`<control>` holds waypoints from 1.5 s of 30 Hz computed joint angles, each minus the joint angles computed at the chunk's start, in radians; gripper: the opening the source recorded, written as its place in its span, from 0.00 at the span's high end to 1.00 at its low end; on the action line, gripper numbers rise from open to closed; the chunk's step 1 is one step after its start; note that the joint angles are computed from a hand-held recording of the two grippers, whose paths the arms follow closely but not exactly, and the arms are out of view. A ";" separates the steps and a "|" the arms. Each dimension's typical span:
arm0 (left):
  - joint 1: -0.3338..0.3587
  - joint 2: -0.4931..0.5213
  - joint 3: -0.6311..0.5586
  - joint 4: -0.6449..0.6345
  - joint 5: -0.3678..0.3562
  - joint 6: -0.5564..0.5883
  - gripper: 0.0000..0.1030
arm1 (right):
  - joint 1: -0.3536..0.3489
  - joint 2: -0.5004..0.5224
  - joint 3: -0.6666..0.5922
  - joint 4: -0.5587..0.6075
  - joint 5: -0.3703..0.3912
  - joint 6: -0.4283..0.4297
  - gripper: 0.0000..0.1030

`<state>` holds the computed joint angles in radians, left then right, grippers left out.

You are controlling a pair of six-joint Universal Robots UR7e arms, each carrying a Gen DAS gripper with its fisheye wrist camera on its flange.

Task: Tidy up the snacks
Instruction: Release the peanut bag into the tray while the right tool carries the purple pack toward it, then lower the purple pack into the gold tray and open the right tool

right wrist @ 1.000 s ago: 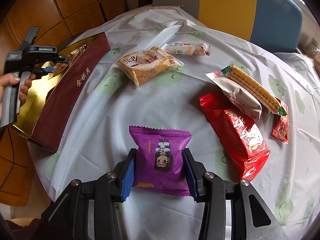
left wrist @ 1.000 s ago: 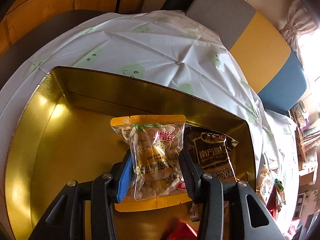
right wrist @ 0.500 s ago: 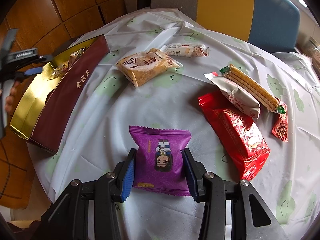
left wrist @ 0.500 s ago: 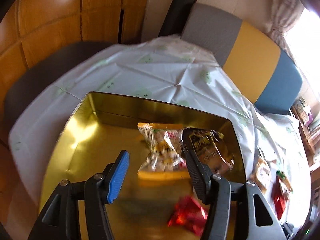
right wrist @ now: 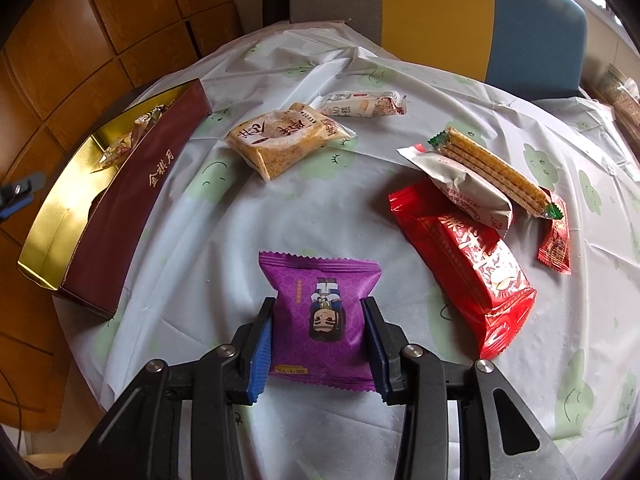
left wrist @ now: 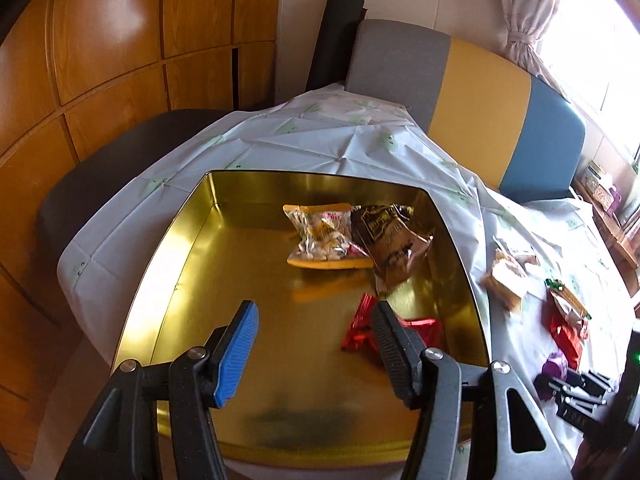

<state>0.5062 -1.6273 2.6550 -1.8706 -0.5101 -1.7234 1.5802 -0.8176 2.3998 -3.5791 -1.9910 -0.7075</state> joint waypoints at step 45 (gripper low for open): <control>-0.084 -0.293 0.084 0.386 -0.077 -0.338 0.42 | 0.351 0.219 -0.239 0.442 0.023 0.018 0.56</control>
<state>0.4223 -1.9201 2.7393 -1.4847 -0.5873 -2.0612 1.9310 -0.5986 2.1603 -3.1371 -1.9676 -0.6894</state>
